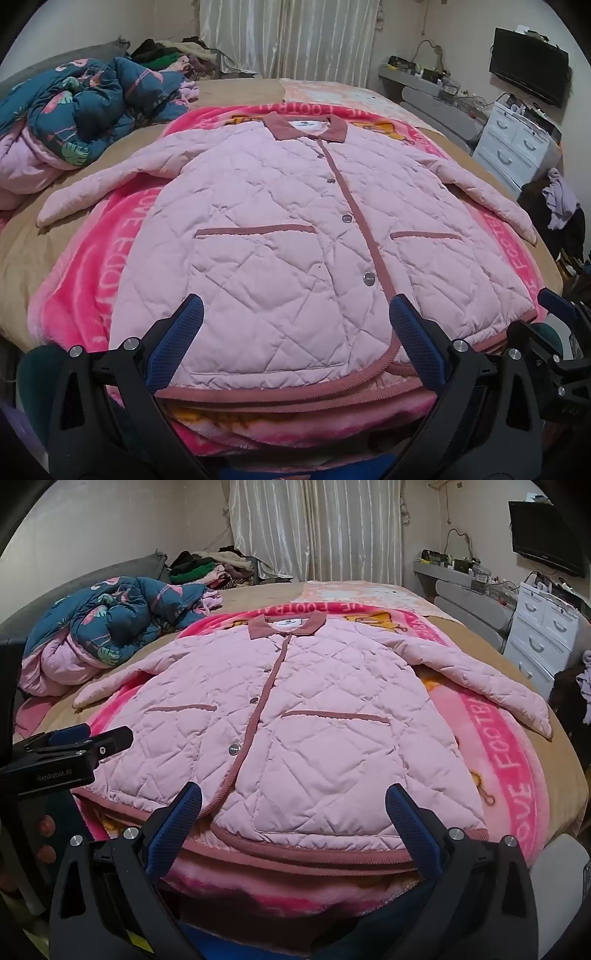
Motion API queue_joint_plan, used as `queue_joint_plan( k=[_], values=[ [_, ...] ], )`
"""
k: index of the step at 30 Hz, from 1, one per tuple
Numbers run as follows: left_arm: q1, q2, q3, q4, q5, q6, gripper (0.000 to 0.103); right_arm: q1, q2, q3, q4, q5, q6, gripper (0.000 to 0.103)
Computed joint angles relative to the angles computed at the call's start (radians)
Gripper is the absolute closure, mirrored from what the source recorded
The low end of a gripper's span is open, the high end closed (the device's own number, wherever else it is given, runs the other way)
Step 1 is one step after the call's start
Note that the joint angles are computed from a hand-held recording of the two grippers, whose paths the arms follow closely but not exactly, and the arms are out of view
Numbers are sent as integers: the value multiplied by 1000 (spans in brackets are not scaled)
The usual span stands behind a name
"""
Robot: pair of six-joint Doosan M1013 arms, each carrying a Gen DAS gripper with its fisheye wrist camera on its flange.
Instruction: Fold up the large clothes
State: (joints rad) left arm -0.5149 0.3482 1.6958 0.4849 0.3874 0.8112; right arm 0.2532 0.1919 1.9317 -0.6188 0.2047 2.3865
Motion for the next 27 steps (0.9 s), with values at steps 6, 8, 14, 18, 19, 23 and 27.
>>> queue_joint_plan(
  k=[6,8,14,18,19,23,27],
  values=[
    [-1,3,-2,20,-1,-19,9,2,-1,-3,2,16,-7,4],
    [-2,5,-4,28,1,-29,9,3,-2,-3,-5,16,2,4],
    [-6,3,-1,39,-10,-38,9,5,-5,-2,-24,14,23,4],
    [-4,-5,2,13,-11,-12,9,5,-6,-4,-23,16,23,4],
    [-5,-4,1,10,-10,-8,9,5,-6,-4,-19,17,20,4],
    [-3,-9,6,11,-17,-10,9,8,-6,-3,-44,17,46,4],
    [-2,-10,6,8,-17,-6,9,5,-7,-2,-48,15,48,4]
  ],
)
